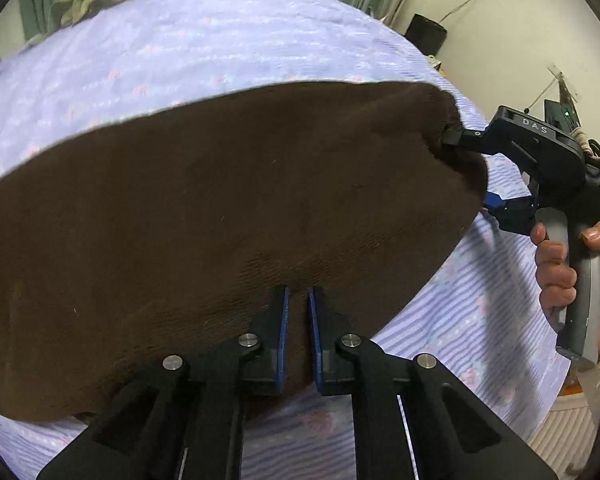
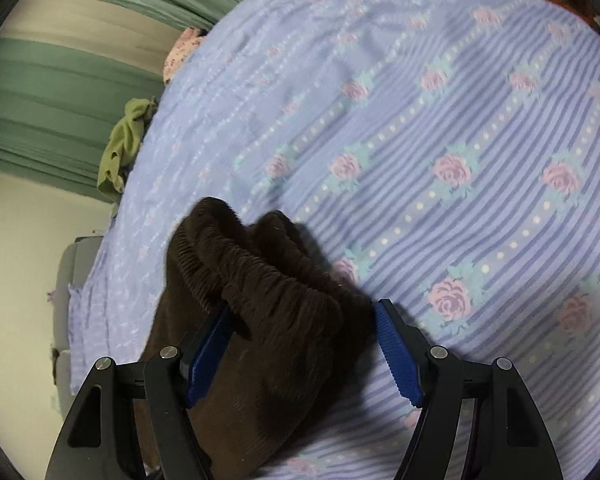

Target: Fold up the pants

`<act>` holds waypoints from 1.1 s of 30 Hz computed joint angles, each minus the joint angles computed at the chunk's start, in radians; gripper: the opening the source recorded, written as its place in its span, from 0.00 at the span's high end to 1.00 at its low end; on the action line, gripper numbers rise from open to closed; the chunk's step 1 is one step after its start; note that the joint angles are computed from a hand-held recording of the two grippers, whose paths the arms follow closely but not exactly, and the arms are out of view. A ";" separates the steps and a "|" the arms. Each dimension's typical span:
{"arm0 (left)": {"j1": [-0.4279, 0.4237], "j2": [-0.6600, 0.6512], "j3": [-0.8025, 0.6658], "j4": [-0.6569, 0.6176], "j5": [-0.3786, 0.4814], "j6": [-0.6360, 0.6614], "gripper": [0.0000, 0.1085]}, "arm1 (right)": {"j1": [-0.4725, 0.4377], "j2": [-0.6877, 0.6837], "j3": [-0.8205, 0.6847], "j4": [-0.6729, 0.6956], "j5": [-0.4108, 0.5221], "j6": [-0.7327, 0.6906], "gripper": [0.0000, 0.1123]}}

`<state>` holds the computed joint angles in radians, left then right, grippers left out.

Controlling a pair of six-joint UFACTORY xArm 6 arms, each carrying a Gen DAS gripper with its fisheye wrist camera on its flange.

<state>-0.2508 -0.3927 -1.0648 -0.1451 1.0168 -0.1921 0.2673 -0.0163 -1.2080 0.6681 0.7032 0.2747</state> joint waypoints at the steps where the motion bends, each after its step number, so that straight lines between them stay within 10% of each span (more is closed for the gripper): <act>1: -0.002 -0.003 0.005 0.011 -0.001 -0.014 0.91 | 0.004 0.010 -0.002 0.023 0.002 -0.014 0.36; 10: 0.025 -0.039 0.067 0.017 -0.023 -0.048 0.96 | 0.036 0.109 -0.096 -0.020 -0.008 0.010 0.36; 16: 0.018 -0.037 0.076 0.035 -0.023 -0.074 0.96 | 0.031 0.073 -0.091 -0.025 0.011 0.058 0.57; 25: 0.040 0.107 -0.137 -0.008 0.158 0.011 0.96 | 0.148 -0.050 -0.207 -0.533 0.141 0.260 0.60; 29: 0.076 0.056 -0.222 0.022 0.174 -0.078 0.57 | 0.189 -0.096 -0.258 -0.638 0.214 0.270 0.60; 33: 0.130 0.036 -0.348 0.046 0.284 -0.100 0.52 | 0.238 -0.079 -0.369 -0.705 0.310 0.294 0.60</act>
<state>-0.1212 -0.3565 -1.4129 -0.0988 1.3012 -0.2925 0.5052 -0.0957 -1.5769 -0.0367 1.0132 0.5692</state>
